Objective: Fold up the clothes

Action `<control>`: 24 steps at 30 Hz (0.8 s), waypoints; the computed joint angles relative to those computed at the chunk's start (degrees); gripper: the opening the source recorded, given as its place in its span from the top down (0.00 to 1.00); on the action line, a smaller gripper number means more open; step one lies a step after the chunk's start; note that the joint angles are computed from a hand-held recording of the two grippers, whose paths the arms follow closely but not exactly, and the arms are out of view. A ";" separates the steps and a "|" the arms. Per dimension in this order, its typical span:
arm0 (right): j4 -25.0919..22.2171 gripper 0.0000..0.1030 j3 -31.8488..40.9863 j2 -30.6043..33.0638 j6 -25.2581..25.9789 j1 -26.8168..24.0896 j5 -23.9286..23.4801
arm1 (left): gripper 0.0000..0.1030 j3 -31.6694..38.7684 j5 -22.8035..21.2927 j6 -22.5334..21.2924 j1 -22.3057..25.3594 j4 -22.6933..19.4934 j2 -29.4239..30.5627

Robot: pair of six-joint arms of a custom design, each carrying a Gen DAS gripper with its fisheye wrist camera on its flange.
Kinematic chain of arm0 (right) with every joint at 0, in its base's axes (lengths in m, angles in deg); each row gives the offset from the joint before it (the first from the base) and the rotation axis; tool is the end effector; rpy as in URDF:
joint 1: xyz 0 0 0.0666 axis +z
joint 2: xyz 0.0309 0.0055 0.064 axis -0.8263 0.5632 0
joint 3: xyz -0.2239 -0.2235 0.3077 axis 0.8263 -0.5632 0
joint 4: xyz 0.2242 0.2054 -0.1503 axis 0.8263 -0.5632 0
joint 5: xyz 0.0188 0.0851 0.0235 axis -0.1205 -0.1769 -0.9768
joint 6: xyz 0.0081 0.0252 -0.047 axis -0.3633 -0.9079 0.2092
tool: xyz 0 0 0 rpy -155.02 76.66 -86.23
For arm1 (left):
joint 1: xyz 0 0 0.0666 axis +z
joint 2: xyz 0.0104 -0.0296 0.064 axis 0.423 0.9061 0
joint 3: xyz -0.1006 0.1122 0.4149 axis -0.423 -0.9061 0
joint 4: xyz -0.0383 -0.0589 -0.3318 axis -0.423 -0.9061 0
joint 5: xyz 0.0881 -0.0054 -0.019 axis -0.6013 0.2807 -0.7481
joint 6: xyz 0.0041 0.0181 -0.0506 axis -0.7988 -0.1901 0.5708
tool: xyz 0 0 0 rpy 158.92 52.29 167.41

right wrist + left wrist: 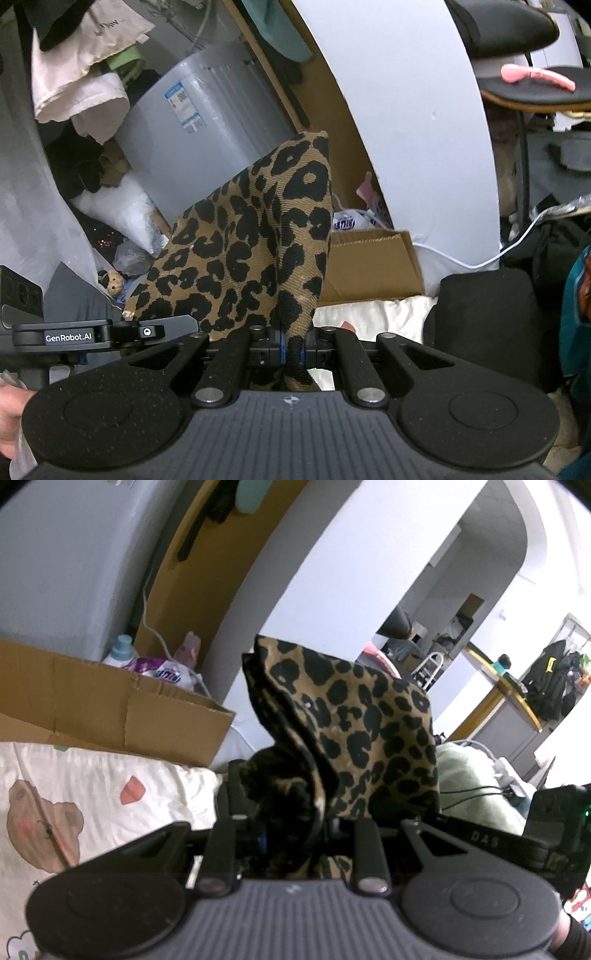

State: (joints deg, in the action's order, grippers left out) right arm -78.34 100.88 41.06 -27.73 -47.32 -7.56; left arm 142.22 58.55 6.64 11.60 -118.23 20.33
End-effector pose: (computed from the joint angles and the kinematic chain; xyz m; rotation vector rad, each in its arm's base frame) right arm 0.3551 0.0641 0.6917 -0.0058 2.1426 0.6504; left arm 0.3910 -0.1110 0.6698 0.2330 2.2538 -0.8146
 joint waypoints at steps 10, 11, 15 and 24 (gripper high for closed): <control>-5.30 0.95 5.40 -1.75 3.60 -4.72 -0.52 | 0.74 3.15 -2.53 3.28 -5.57 2.33 0.69; -5.40 0.95 5.55 -1.96 3.88 -5.27 -0.55 | 0.74 3.28 -2.56 3.56 -6.08 2.83 0.80; -5.55 0.95 6.02 -2.67 4.57 -8.36 -1.76 | 0.74 4.33 -2.76 4.45 -8.17 4.14 1.69; -5.55 0.95 5.71 -2.88 6.61 -15.48 -5.50 | 0.74 5.36 -5.58 5.71 -12.76 6.19 3.68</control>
State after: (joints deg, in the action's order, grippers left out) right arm -83.88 106.59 38.18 -21.12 -62.80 -13.06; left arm 147.58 52.97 12.35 -1.17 -112.04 24.01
